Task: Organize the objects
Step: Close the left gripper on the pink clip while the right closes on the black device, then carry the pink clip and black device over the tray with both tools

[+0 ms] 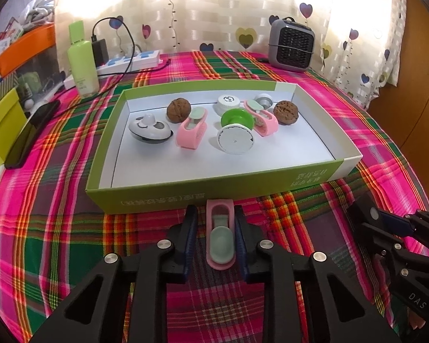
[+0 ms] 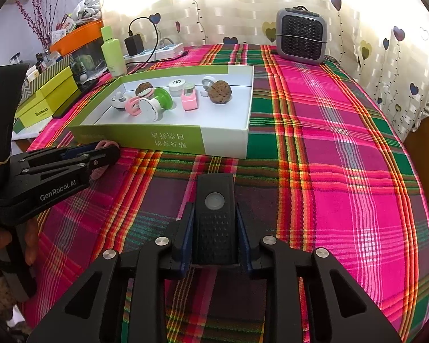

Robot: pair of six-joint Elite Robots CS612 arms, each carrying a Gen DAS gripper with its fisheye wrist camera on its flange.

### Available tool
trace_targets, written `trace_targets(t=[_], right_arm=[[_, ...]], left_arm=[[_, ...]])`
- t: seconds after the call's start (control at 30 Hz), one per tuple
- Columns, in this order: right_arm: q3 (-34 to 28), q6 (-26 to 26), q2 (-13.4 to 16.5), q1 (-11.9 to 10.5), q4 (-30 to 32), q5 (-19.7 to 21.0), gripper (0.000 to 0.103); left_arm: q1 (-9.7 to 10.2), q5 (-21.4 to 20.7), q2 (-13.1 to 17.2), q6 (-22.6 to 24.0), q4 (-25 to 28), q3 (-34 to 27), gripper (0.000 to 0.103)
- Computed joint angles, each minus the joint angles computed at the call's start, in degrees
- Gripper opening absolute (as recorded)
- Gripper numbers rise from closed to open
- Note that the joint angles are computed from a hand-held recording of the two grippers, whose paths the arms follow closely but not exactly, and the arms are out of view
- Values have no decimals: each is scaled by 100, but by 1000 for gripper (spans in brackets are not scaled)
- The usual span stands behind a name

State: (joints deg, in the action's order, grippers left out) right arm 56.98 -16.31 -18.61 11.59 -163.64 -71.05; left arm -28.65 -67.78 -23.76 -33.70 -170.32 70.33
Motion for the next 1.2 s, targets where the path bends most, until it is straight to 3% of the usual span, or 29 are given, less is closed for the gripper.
trace_targets(t=[0.2,1.2], right_arm=[[2,5,-1,3,-5,-14,28],[154,46,-120,-11,-137,272,28]], left_arm=[[-4,35,-7,-46,8,18,16],[-37,5,-191,-96,-364,370,16]])
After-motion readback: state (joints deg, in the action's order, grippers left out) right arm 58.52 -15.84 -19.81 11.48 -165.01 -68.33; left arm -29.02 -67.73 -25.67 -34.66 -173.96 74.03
